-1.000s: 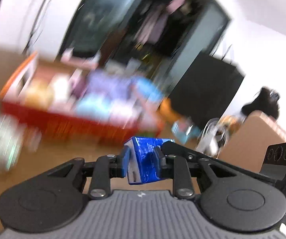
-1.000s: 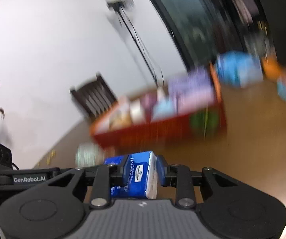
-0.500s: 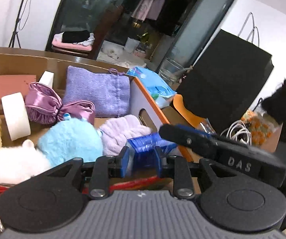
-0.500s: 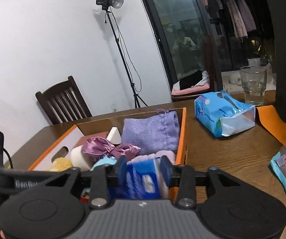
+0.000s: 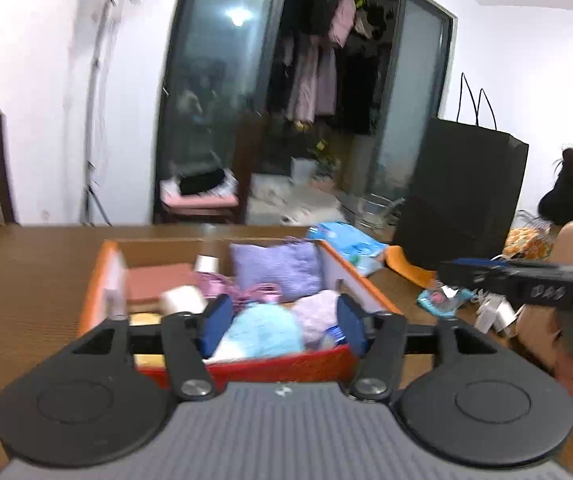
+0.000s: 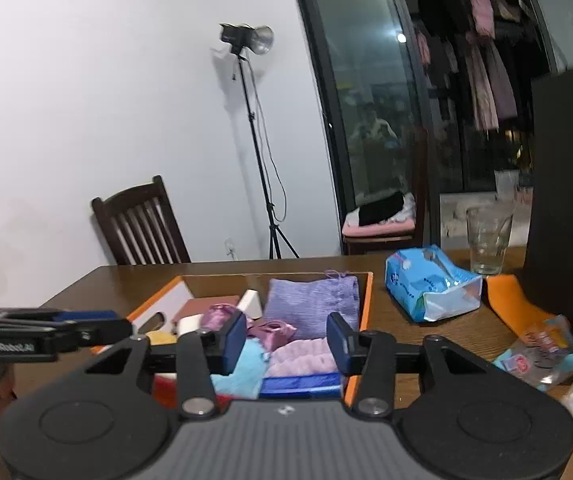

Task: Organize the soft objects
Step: 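Grasp the iridescent plastic bundle with the left tool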

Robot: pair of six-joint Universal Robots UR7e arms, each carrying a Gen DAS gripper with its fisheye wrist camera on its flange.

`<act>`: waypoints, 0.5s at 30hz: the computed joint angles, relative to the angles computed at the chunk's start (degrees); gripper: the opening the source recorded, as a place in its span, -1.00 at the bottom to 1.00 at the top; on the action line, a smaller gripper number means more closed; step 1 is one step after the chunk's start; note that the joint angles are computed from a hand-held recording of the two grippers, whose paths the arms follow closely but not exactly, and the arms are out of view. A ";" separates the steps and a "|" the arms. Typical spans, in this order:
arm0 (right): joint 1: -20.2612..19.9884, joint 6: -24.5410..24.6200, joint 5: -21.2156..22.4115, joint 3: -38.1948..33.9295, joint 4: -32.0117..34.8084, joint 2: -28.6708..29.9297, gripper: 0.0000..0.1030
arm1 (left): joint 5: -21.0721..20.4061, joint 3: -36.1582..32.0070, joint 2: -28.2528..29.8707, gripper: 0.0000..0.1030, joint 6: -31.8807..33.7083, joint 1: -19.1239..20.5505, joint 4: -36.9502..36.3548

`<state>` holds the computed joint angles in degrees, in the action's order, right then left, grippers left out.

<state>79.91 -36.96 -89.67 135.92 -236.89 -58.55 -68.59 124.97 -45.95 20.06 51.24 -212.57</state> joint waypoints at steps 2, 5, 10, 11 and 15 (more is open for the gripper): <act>0.83 -0.82 -0.45 3.35 -3.65 0.50 0.01 | 3.43 5.13 -1.75 0.30 1.04 -1.13 -5.88; 1.92 -2.65 -1.73 7.77 -10.71 4.00 0.06 | 10.56 12.36 -1.20 0.43 2.00 -3.80 -17.63; 1.21 -3.10 -0.16 14.21 -26.77 16.84 0.19 | 17.25 24.09 0.12 0.48 -5.40 -7.40 -29.06; 0.58 -2.52 0.70 15.25 -29.79 19.81 0.20 | 18.17 26.22 0.60 0.49 -7.13 -8.03 -30.82; -1.76 0.06 3.12 17.39 -34.14 27.71 0.21 | 19.01 30.89 0.21 0.52 -11.05 -7.79 -32.49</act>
